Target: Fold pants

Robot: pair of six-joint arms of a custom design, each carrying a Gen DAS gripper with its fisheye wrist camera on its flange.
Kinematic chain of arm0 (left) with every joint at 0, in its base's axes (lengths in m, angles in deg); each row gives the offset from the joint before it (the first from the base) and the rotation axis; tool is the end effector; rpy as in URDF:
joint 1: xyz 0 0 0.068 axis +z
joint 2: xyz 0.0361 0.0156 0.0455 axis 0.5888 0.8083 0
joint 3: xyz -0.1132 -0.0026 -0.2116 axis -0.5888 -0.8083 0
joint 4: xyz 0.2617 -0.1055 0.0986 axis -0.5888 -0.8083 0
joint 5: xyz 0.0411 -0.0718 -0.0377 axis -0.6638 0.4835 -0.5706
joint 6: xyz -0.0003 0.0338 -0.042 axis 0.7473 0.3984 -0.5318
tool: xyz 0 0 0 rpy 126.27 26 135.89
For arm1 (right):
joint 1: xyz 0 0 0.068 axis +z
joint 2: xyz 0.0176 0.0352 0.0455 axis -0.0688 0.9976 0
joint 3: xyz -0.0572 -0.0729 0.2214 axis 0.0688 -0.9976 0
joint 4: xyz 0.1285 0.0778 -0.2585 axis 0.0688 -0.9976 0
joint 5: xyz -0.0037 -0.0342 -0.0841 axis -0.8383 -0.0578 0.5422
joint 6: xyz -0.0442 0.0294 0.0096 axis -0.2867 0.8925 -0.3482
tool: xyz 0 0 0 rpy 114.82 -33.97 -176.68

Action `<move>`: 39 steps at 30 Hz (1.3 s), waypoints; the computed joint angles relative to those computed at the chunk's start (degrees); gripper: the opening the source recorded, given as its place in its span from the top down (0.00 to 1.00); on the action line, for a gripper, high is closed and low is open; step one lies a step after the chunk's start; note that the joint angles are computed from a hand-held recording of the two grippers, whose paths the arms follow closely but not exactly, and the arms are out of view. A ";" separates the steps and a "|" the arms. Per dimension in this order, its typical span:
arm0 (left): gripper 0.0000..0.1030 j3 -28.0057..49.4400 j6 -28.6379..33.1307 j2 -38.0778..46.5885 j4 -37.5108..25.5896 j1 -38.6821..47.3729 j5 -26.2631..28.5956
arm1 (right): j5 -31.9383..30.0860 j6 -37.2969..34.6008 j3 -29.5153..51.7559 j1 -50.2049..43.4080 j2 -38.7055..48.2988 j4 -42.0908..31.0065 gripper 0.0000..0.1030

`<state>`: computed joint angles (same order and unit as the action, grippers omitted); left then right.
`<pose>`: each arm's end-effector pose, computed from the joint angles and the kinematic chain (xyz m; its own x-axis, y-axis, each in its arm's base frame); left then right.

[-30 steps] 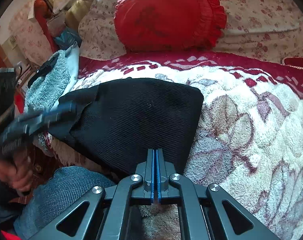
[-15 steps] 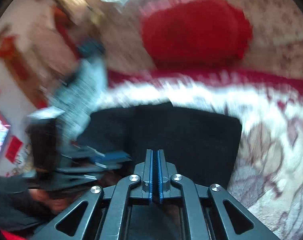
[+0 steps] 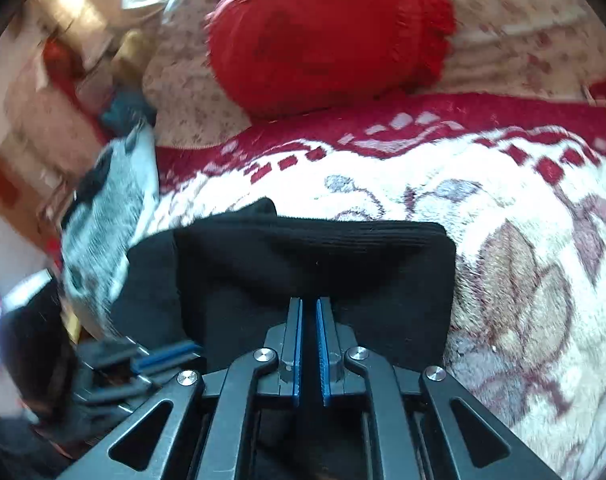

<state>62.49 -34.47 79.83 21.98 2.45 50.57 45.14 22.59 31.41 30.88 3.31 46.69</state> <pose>0.1297 -0.0868 0.0926 -0.8130 0.0660 -0.5786 0.2621 0.9286 -0.2625 0.2245 0.1713 0.0932 -0.8520 -0.1311 -0.5068 -0.4177 0.7538 0.5072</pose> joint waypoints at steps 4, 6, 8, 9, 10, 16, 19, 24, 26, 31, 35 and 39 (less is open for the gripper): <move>0.92 -0.19 0.12 -0.50 -0.16 0.20 0.11 | 1.52 0.09 -2.89 1.17 -5.12 6.26 0.94; 0.92 0.14 0.25 -1.99 -1.52 -0.10 -0.34 | 2.31 -1.92 3.24 2.52 2.50 0.82 0.93; 0.92 2.09 0.72 -2.99 -2.82 -0.49 -1.70 | -1.26 -2.61 6.69 0.87 7.94 -0.14 0.93; 0.92 3.02 0.99 -3.86 -2.91 -0.37 -2.41 | -4.02 -1.41 6.43 -0.77 9.07 2.05 0.93; 0.92 4.64 1.43 -3.39 -1.89 -0.01 -3.08 | -5.38 -0.42 5.63 -1.51 9.21 3.47 0.93; 0.92 17.69 3.12 29.28 15.25 4.02 -2.12 | -5.54 0.91 -2.33 -2.10 -1.49 10.22 0.93; 0.92 19.49 -0.60 42.08 19.64 7.21 -3.66 | 0.37 0.75 -2.75 -2.58 -3.51 7.17 0.93; 0.92 18.35 -1.53 42.16 20.50 5.82 -6.20 | 0.46 1.43 1.56 -3.88 5.56 5.89 0.93; 0.92 19.50 -1.85 43.53 19.99 5.18 -7.41 | 1.91 0.66 1.13 -3.18 5.20 6.22 0.93; 0.92 20.68 -3.19 45.33 19.50 2.37 -11.61 | 7.26 -1.20 2.03 0.16 3.92 3.16 0.92; 0.92 20.85 -3.59 45.87 19.64 1.54 -13.19 | 11.56 -3.79 1.49 2.09 2.60 2.31 0.92; 0.92 20.34 -4.42 45.12 19.91 1.51 -13.13 | 13.41 -4.37 1.06 2.82 2.11 2.37 0.91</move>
